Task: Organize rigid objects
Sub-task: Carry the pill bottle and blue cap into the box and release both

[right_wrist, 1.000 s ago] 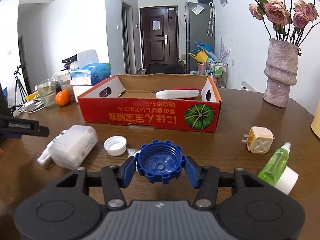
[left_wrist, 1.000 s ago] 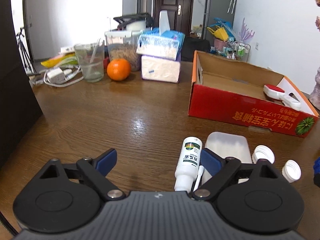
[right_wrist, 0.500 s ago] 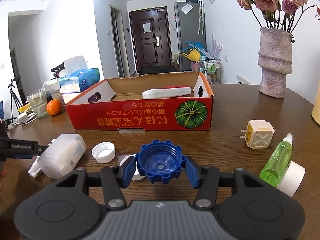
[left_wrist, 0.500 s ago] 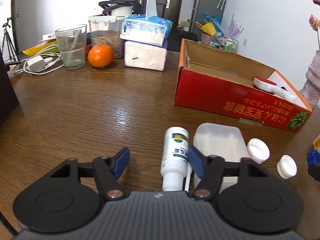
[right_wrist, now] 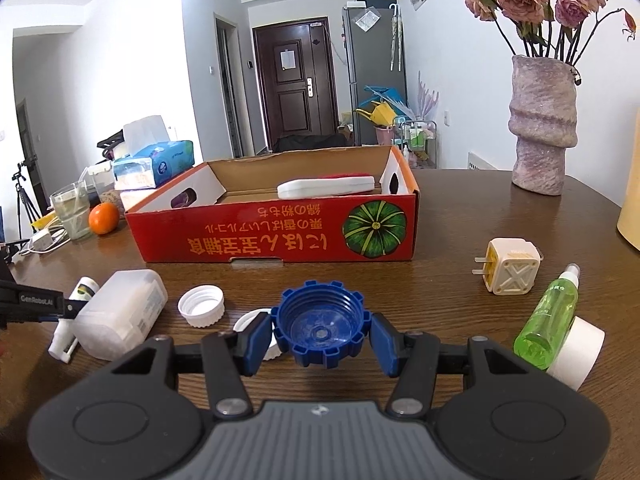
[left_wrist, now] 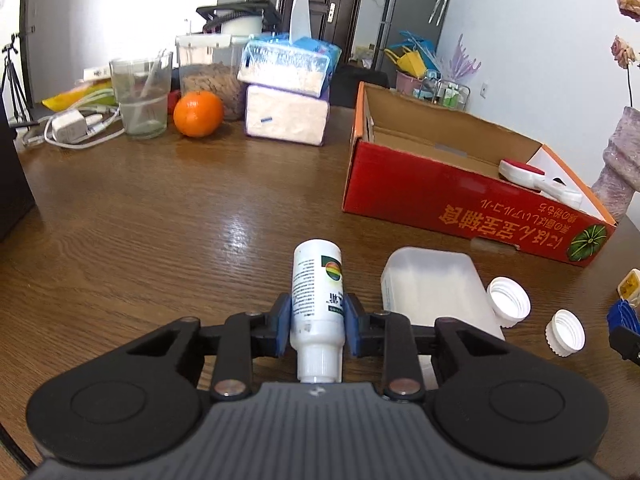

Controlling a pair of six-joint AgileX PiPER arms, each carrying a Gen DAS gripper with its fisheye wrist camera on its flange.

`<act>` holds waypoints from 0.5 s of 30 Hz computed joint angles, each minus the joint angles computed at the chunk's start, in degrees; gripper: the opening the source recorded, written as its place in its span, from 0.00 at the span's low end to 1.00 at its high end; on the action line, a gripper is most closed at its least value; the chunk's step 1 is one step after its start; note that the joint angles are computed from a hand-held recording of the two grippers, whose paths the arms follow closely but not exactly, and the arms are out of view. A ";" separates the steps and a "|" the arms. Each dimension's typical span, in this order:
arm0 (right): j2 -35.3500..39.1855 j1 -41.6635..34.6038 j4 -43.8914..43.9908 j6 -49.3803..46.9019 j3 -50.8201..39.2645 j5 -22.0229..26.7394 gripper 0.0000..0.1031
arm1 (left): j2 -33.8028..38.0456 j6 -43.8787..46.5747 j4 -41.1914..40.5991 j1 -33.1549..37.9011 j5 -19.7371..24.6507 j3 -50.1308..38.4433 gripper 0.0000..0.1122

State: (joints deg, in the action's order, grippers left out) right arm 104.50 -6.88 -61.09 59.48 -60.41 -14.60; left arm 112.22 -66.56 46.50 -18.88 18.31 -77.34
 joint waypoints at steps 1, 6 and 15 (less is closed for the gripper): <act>-0.14 0.02 0.75 -0.83 0.17 -0.07 0.51 | -0.38 -1.97 2.18 -0.28 0.09 0.38 0.25; -0.80 -0.24 4.01 -4.17 1.12 -1.52 0.51 | -2.96 -12.53 12.27 -1.34 0.03 2.87 0.25; -2.67 -0.14 8.48 -8.72 2.21 -3.35 0.51 | -6.96 -22.61 21.10 -4.47 1.77 4.48 0.25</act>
